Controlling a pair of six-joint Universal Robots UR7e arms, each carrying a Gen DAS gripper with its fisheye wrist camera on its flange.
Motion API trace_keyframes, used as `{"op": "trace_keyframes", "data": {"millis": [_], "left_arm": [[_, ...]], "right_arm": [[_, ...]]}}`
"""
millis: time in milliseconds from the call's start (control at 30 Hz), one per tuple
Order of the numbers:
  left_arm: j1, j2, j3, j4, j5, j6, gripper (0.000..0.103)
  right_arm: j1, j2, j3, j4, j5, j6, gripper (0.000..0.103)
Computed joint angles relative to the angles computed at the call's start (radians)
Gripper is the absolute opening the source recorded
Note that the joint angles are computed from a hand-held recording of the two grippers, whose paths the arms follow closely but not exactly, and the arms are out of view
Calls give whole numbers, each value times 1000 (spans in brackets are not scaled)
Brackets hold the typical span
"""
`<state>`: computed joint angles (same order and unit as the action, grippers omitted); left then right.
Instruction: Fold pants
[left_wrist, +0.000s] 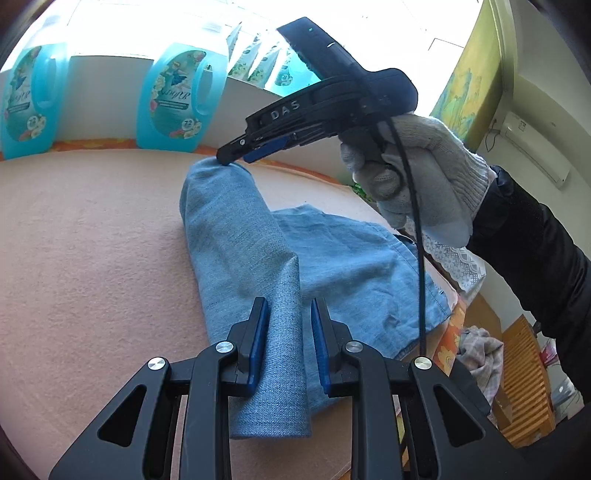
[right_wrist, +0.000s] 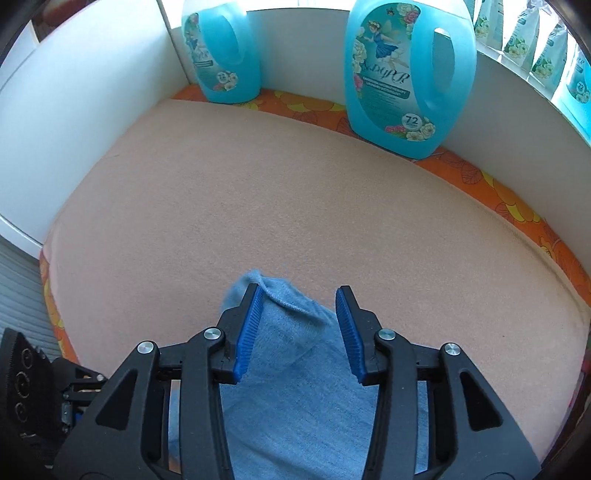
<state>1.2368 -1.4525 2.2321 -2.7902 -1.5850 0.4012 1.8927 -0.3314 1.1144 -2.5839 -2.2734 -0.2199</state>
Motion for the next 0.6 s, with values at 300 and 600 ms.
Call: {"op": "trace_keyframes", "data": {"millis": [300,600], "left_arm": [[20,-14,2,-15,3,-14,20],[10,-14,15,-32,9,-9,20]], "right_arm": [[-21,-100,80,98,216,277,63],[55,83,-138,336,115,272,63]]}}
